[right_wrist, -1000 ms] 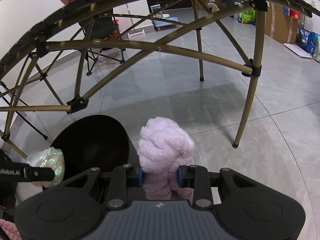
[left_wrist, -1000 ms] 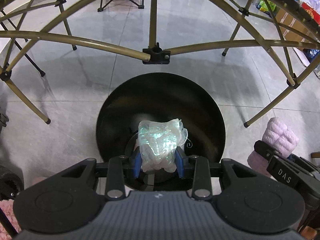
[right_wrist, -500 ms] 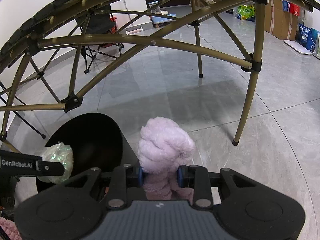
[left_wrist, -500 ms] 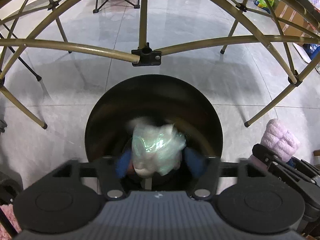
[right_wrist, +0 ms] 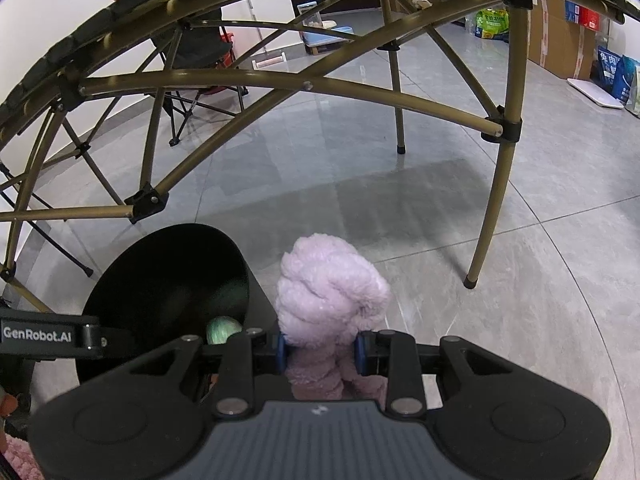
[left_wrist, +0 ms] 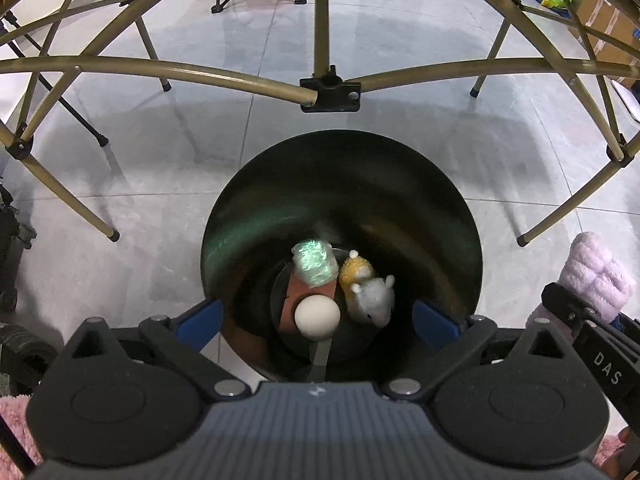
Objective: Collect trash
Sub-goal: 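Open the left tool to drop the clear plastic bag into the bin, then move the right tool over the bin and open it to drop the fleece bag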
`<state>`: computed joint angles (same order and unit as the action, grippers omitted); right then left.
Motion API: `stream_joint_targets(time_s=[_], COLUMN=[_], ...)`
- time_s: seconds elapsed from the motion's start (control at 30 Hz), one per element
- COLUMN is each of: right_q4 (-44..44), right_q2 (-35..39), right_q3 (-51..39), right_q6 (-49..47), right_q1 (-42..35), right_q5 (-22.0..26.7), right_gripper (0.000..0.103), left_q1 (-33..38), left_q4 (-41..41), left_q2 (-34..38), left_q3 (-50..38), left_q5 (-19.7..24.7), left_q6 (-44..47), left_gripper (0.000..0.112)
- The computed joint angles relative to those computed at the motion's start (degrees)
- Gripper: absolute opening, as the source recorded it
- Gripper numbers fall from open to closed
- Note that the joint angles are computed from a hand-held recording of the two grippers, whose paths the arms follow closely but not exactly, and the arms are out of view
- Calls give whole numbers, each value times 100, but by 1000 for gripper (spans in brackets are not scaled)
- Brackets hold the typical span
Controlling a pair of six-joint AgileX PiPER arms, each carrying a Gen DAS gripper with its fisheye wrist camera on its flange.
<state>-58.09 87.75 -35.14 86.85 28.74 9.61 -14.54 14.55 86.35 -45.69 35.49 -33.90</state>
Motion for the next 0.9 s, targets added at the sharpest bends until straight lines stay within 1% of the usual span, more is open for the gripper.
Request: stream_joint_targets(time_s=[0.2,0.43,0.67,0.9], right_q4=[170,672,904,1391], right_q2=[-64,-160,-197,-89], right_q3=[-3,-88,-307,-600], right_q6=[-199,-653,-845,-1257], right_q1=[69,253,554,778], right_q5=[63,208,394,499], right_gripper=[29,29,30,30], left_q1=[62,212,536,990], left_q4=[-16,-113,-261,-516], left_q2=[-93,-307,-622,-870], left_q3=[64,174,334,467], left_q5=[11,-30,-50,-90], left_q6=[30,192,543,1019], left_gripper=[103,103,103,103])
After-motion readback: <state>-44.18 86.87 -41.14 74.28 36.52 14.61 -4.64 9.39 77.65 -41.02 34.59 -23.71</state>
